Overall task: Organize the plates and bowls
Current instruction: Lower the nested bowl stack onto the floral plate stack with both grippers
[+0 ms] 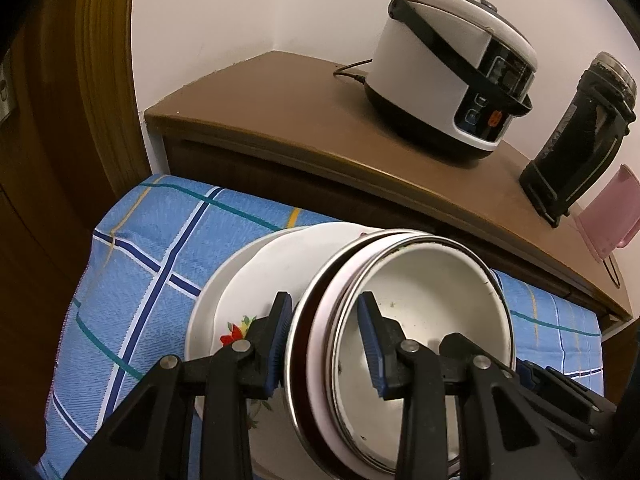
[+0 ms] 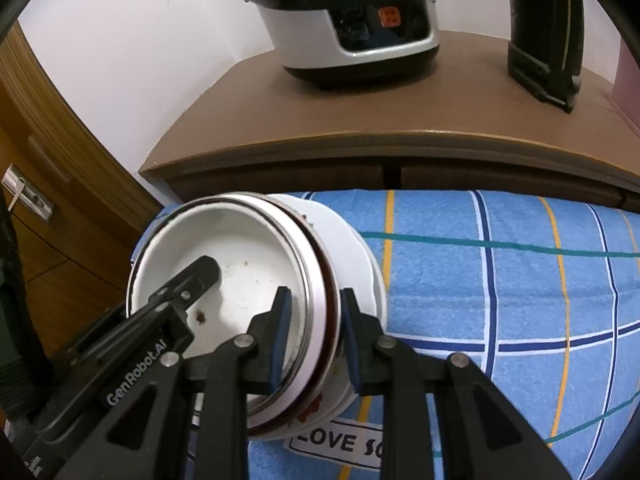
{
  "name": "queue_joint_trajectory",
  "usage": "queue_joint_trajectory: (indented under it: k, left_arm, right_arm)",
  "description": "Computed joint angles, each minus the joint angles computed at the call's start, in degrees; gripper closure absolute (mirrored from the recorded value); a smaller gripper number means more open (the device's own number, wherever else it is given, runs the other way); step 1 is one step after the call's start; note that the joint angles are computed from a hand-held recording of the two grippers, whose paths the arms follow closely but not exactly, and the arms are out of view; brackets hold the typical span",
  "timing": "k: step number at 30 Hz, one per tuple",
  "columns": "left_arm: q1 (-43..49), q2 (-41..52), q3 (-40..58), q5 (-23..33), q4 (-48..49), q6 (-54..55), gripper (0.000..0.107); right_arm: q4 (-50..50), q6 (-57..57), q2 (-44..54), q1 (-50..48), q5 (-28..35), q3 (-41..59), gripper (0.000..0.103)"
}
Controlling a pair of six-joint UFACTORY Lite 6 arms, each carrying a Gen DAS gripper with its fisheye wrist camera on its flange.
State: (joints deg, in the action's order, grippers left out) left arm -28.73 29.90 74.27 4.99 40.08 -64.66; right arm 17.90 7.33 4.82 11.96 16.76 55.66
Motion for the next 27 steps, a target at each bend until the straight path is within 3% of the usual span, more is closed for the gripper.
queue_joint_trajectory:
  k: [15,24,27]
  left_arm:
    - [0.7,0.9,0.2,-0.9,0.4,-0.4,0.070]
    - [1.0,-1.1,-3.0,-1.8,26.5,-26.1,0.070]
    - [1.1,-1.6,-3.6,-1.7,29.2,-29.3,0.070]
  right_arm:
    - [-6.3,4.5,1.9,1.0,1.7,3.5,0.079]
    - [-9.7,7.6,-0.6,2.4,-2.3,-0.1,0.078]
    - [-9.9,7.9,-1.8,3.0,-3.3,-1.6,0.078]
